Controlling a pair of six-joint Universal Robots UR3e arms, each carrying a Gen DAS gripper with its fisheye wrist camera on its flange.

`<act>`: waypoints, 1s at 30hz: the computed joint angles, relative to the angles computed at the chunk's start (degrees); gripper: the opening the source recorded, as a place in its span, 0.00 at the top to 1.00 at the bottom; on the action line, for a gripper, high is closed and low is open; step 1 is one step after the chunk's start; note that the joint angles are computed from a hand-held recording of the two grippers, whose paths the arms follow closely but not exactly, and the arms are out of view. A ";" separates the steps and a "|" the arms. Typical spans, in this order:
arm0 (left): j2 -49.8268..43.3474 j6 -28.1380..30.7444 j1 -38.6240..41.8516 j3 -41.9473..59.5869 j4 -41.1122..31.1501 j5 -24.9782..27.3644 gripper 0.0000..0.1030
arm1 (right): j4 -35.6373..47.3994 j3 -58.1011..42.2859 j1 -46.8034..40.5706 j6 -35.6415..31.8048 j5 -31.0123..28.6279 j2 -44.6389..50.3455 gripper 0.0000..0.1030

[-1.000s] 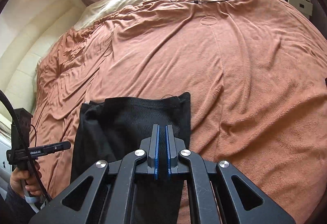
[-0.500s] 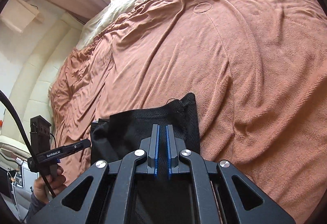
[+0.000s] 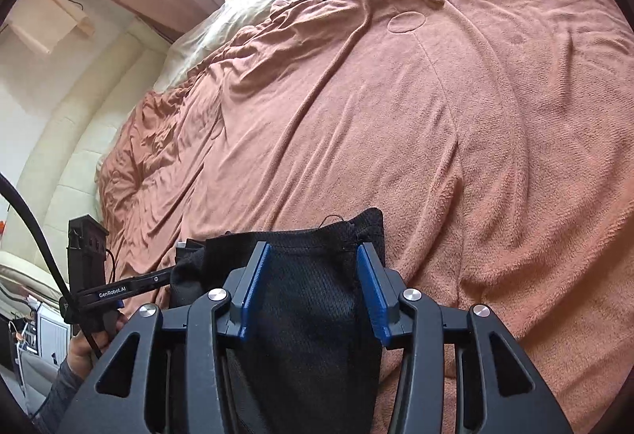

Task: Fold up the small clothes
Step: 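Close both grippers on the folded shirt's edge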

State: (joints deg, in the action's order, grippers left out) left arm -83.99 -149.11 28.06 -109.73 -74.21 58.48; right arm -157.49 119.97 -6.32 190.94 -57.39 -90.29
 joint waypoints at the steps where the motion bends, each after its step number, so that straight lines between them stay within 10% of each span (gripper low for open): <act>1: -0.50 -0.17 0.07 0.10 0.18 -0.19 0.61 | 0.54 -0.99 0.59 -0.13 -0.87 0.93 0.59; 7: -2.26 0.11 -0.39 0.20 1.46 -1.02 0.61 | 4.74 -5.95 2.55 -0.27 -3.72 5.17 0.60; 11: -3.03 0.68 -0.83 0.16 1.72 -1.86 0.88 | 5.23 -8.58 3.72 -0.35 -3.79 7.28 0.94; 14: -1.68 1.45 -0.53 -0.96 2.58 -2.35 0.93 | 4.23 -8.74 4.01 -0.49 -4.65 6.39 1.00; 28: -1.64 -1.89 -0.09 -0.48 2.65 -0.26 0.83 | 6.32 -7.70 4.31 2.24 -8.99 3.18 0.97; 30: 0.10 -3.12 -0.68 -0.76 4.16 1.89 0.67 | 6.97 -7.74 4.71 2.33 -9.68 1.45 0.74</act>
State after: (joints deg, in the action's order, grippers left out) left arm -83.89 -152.23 27.38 -110.49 -70.05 60.37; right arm -150.52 112.23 -1.60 193.27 -67.08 -88.84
